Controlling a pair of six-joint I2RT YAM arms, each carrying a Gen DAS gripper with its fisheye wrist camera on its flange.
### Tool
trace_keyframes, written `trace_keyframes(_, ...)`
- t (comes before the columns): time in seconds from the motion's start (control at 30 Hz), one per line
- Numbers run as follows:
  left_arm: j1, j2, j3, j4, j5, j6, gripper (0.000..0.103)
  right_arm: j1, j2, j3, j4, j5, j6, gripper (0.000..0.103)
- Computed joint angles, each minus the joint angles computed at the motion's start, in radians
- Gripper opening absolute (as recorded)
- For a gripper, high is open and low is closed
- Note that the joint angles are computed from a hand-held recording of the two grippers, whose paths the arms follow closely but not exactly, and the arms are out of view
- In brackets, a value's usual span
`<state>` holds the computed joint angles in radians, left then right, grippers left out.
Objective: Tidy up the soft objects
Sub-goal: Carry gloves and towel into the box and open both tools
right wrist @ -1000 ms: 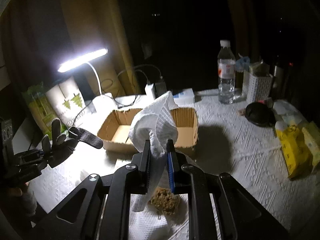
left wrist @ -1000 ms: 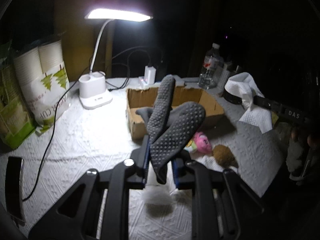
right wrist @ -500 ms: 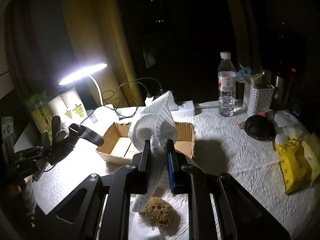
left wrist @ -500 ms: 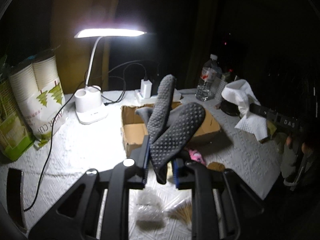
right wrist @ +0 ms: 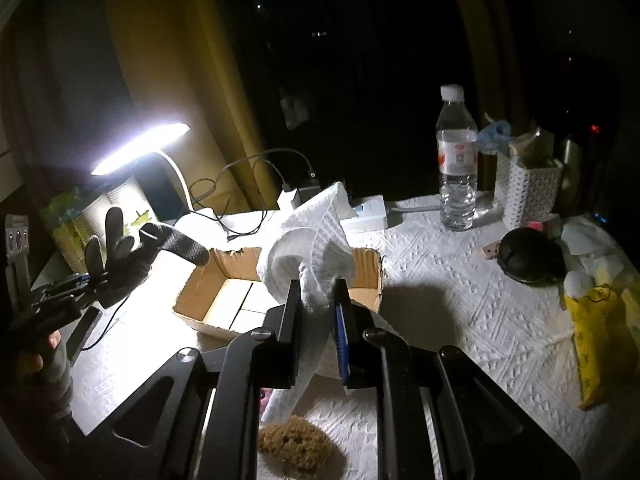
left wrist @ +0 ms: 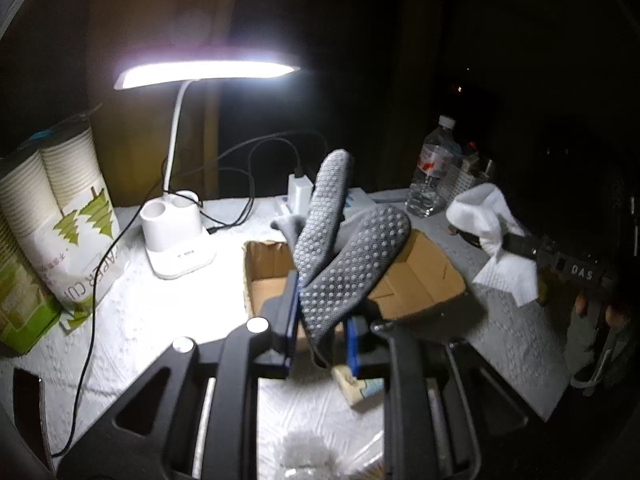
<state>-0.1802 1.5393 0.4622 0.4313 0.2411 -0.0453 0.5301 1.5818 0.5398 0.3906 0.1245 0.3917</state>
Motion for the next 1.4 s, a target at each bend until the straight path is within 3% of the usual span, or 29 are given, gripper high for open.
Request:
trace_keyframes(0.27,0.018,0.165,0.088,0.063,0.014,-0.016,0.019,-0.048,0.163,0.123,-0.001,-0.092,-0.012,0.016)
trace_keyframes(0.67,0.029,0.424,0.251,0.079,0.027,-0.025,0.019,-0.091,0.403,0.312,-0.044,-0.112,-0.035,0.016)
trace_keyframes(0.87,0.001,0.49,0.296,0.064,-0.022,-0.003,0.02,-0.083,0.527,0.419,-0.107,-0.067,-0.044,0.016)
trace_keyframes(1.17,-0.018,0.571,0.373,0.005,-0.1,0.0,0.022,-0.004,0.565,0.47,-0.196,0.146,-0.084,0.016)
trace_keyframes(1.23,-0.022,0.568,0.374,-0.003,-0.106,0.001,0.024,0.003,0.552,0.456,-0.193,0.158,-0.086,0.02)
trace_keyframes(1.3,-0.031,0.565,0.373,-0.006,-0.132,0.002,0.027,0.009,0.513,0.42,-0.173,0.173,-0.092,0.038)
trace_keyframes(1.4,-0.032,0.549,0.36,-0.006,-0.143,0.0,0.029,0.024,0.459,0.362,-0.131,0.234,-0.111,0.048)
